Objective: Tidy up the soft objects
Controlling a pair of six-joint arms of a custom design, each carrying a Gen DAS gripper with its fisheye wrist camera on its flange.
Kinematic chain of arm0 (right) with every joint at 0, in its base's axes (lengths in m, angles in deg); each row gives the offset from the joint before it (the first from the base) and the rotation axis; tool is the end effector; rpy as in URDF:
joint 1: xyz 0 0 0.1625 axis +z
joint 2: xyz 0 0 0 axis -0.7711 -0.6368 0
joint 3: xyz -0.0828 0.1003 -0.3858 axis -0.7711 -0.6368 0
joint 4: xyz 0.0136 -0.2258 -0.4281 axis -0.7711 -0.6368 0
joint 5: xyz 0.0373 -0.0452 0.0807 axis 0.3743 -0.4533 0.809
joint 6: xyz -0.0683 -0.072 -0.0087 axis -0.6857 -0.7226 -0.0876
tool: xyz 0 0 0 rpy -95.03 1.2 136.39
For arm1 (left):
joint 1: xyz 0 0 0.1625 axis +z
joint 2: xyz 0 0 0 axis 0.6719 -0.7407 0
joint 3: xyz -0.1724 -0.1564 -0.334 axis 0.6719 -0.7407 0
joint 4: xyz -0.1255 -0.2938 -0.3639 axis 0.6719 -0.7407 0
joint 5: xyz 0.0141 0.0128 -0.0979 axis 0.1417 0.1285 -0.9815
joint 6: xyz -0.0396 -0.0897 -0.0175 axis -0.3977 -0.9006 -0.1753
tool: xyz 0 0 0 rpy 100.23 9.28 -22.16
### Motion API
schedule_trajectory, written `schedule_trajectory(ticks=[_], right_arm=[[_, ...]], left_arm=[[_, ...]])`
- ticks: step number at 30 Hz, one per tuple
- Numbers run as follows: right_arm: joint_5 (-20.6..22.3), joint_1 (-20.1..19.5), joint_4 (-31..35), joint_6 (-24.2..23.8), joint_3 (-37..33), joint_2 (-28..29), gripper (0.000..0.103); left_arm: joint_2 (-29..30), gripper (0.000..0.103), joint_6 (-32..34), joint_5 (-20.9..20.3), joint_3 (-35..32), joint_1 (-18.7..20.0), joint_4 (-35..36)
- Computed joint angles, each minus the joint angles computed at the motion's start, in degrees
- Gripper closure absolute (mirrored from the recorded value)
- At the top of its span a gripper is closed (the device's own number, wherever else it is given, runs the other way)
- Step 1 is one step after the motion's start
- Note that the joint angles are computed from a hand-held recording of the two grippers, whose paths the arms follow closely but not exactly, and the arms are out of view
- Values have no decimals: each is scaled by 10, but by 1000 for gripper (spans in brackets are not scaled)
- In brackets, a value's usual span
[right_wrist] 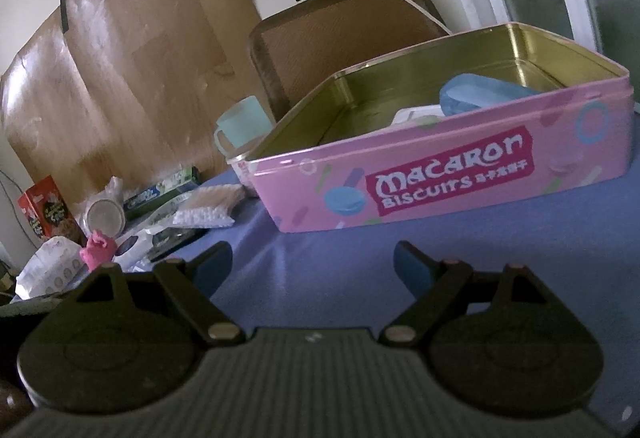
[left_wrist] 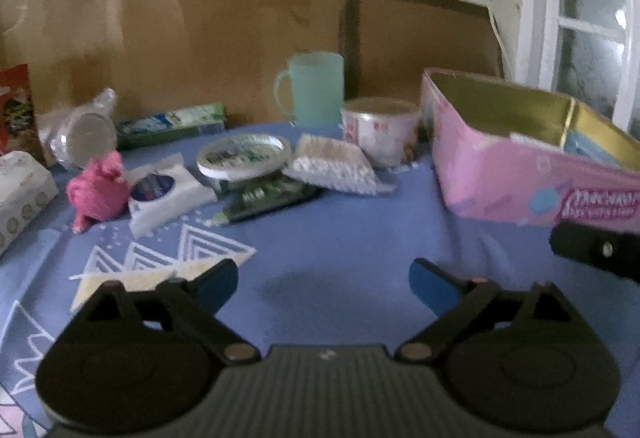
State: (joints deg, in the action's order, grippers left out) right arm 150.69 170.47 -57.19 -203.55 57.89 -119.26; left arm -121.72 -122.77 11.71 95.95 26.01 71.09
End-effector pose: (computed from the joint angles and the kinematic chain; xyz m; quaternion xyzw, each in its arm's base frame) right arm 0.3100 -0.4563 -0.0062 -0.1995 -0.7323 0.5858 0.2840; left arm -0.0622 -0.5700 0.1982 0.4872 0.8185 -0.2643 0.1510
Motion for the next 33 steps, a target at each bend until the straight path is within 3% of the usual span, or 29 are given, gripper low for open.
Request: schedule_trajectory(ticks=[8, 33], right_arm=[[1, -4, 17, 17, -5, 4, 13], [21, 6, -32, -29, -4, 8, 13]], left_arm=[[-5, 7, 11, -15, 14, -7, -16], [-12, 7, 31, 7, 18, 0, -22]])
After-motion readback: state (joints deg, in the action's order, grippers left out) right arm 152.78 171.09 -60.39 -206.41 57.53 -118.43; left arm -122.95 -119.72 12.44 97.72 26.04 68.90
